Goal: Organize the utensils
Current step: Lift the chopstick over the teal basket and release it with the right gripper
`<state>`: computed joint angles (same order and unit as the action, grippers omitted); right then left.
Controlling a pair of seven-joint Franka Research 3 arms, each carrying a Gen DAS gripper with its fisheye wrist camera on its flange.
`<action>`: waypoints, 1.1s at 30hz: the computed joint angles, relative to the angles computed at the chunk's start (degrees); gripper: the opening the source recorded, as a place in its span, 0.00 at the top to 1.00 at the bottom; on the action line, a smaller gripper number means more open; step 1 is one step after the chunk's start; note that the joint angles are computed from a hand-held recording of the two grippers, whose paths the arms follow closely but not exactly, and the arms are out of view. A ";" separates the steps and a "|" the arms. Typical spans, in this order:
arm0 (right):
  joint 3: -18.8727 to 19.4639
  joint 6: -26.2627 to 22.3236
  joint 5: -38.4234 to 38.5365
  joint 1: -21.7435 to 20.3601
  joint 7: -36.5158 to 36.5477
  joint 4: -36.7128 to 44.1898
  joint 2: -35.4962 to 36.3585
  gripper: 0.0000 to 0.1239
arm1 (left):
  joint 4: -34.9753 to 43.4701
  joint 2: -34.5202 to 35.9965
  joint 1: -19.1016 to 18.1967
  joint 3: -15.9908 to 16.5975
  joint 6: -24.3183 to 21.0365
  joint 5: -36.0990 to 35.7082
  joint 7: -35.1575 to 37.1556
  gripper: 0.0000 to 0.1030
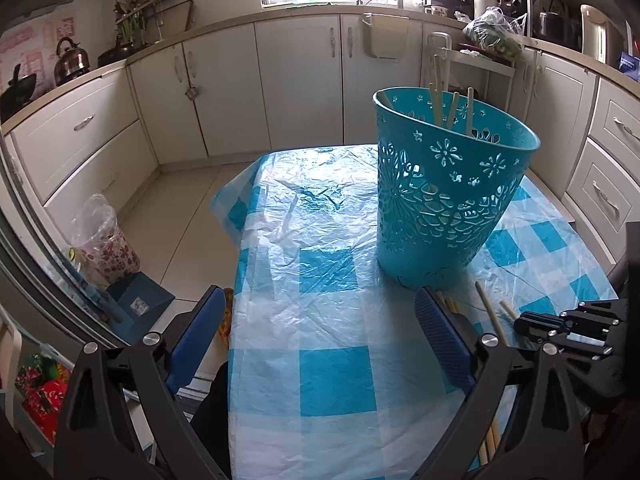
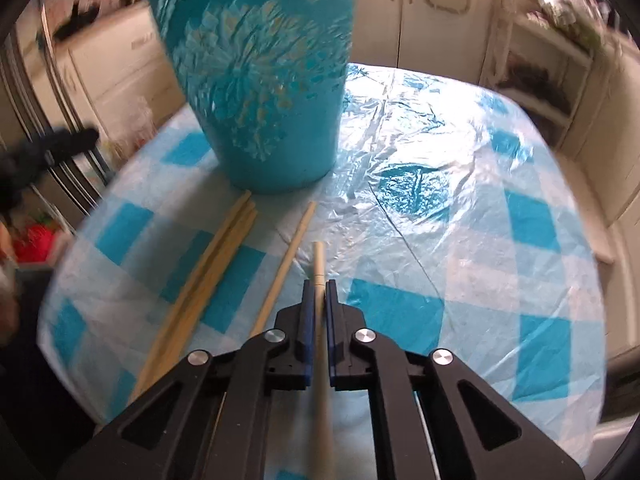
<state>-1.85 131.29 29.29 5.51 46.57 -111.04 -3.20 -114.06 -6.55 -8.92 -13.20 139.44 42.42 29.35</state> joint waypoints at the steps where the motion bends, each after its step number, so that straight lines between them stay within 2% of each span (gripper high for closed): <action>1: -0.66 -2.19 2.68 -0.39 0.06 1.28 0.23 0.95 | -0.07 -0.03 -0.02 0.02 0.05 -0.12 0.04 0.11; 7: -3.51 -11.28 21.44 -3.00 -2.92 7.45 -0.19 0.95 | -2.01 -0.70 0.34 0.38 1.09 -0.55 -1.80 0.11; 10: -3.77 -11.93 32.64 -3.46 -5.74 10.98 -0.08 0.95 | -4.19 -1.56 0.90 0.50 3.69 -0.65 -4.43 0.11; 14: -2.02 -4.09 46.36 -2.10 -9.98 16.57 1.53 0.95 | -6.28 -2.37 1.65 0.08 5.50 1.03 -8.39 0.11; 18: 1.62 12.68 56.75 0.92 -16.99 23.01 5.60 0.95 | -8.20 -3.19 2.54 -0.33 7.49 3.82 -13.62 0.09; 21: 4.36 23.33 56.12 2.90 -18.56 28.37 10.68 0.95 | -9.32 -3.47 3.22 -0.33 9.16 5.41 -16.53 0.09; 24: 6.13 27.40 50.18 3.88 -16.59 28.32 12.88 0.95 | -10.07 -3.53 3.63 -0.15 10.27 5.91 -17.80 0.09; 28: 7.35 27.84 44.36 3.54 -16.11 24.36 12.99 0.95 | -10.85 -3.66 4.22 0.10 11.51 6.18 -19.14 0.08; 32: 6.76 24.68 42.17 2.64 -15.16 19.55 10.18 0.94 | -11.03 -3.34 4.42 0.25 11.92 5.49 -19.27 0.08; 33: 6.51 23.83 41.86 2.46 -15.37 18.76 9.55 0.90 | -11.00 -3.31 4.45 0.30 11.92 5.30 -19.15 0.08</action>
<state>4.66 155.12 71.14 7.97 31.20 -92.28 6.36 -125.06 -9.86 -4.47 -12.90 151.36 47.73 10.20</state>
